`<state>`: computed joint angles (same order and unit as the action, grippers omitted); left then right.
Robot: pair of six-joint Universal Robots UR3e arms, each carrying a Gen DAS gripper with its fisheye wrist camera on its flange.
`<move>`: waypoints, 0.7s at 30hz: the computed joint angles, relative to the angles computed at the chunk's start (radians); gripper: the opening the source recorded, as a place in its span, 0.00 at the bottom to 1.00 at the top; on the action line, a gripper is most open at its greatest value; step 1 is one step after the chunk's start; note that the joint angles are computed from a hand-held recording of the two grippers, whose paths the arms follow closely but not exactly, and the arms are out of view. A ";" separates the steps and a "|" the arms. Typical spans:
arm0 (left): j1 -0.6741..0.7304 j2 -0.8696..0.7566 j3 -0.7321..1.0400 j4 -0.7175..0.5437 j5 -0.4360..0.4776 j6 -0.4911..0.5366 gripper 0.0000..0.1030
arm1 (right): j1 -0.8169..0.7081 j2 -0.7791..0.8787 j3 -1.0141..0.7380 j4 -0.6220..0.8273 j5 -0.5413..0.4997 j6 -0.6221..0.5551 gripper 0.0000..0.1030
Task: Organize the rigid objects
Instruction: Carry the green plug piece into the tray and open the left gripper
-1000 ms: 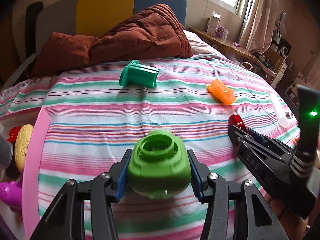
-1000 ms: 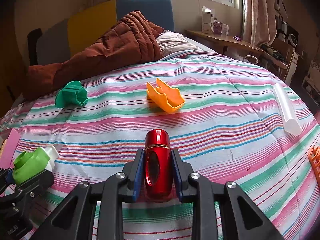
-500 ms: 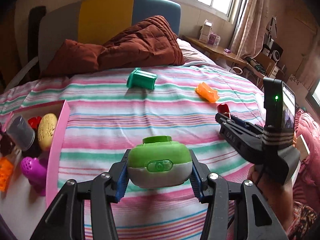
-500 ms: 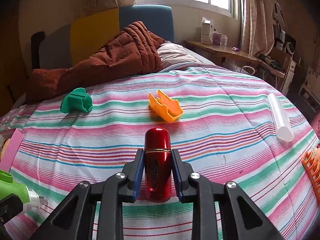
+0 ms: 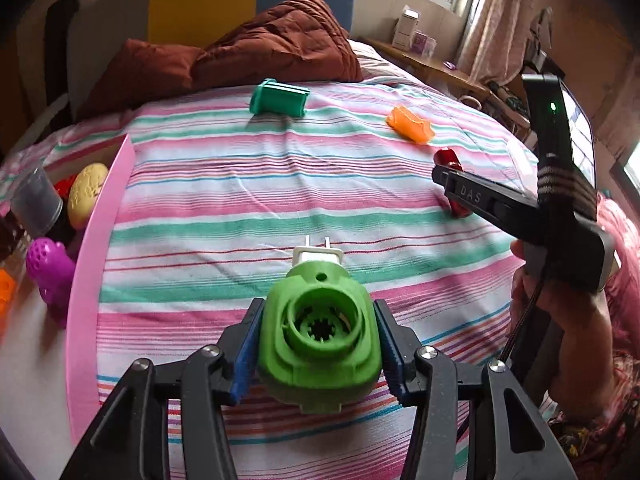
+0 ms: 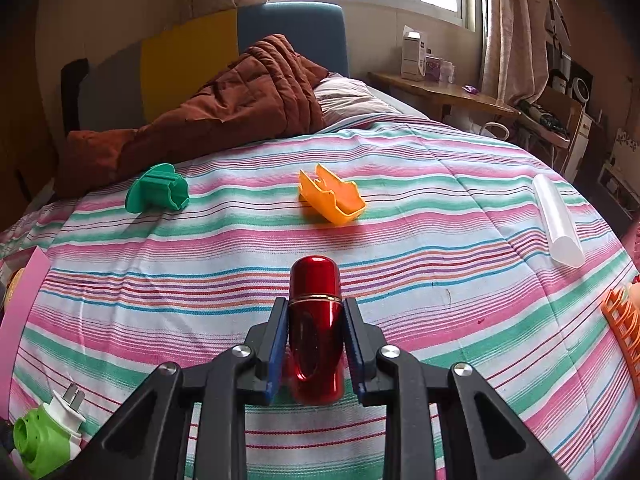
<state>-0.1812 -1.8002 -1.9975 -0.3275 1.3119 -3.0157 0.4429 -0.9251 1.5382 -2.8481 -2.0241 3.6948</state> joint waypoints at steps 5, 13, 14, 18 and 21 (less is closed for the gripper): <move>0.030 0.056 -0.041 -0.019 -0.062 0.027 0.51 | 0.011 -0.001 0.003 -0.001 -0.014 0.002 0.25; 0.187 0.299 -0.178 -0.062 -0.185 0.092 0.51 | 0.026 0.014 -0.029 0.027 -0.036 -0.013 0.25; 0.220 0.337 -0.196 -0.081 -0.198 0.106 0.51 | 0.026 0.016 -0.032 0.030 -0.035 -0.015 0.25; 0.373 0.474 -0.262 -0.157 -0.248 0.177 0.51 | 0.030 0.021 -0.043 0.043 -0.040 -0.018 0.25; 0.509 0.546 -0.293 -0.234 -0.295 0.249 0.51 | 0.034 0.019 -0.040 0.039 -0.047 -0.016 0.25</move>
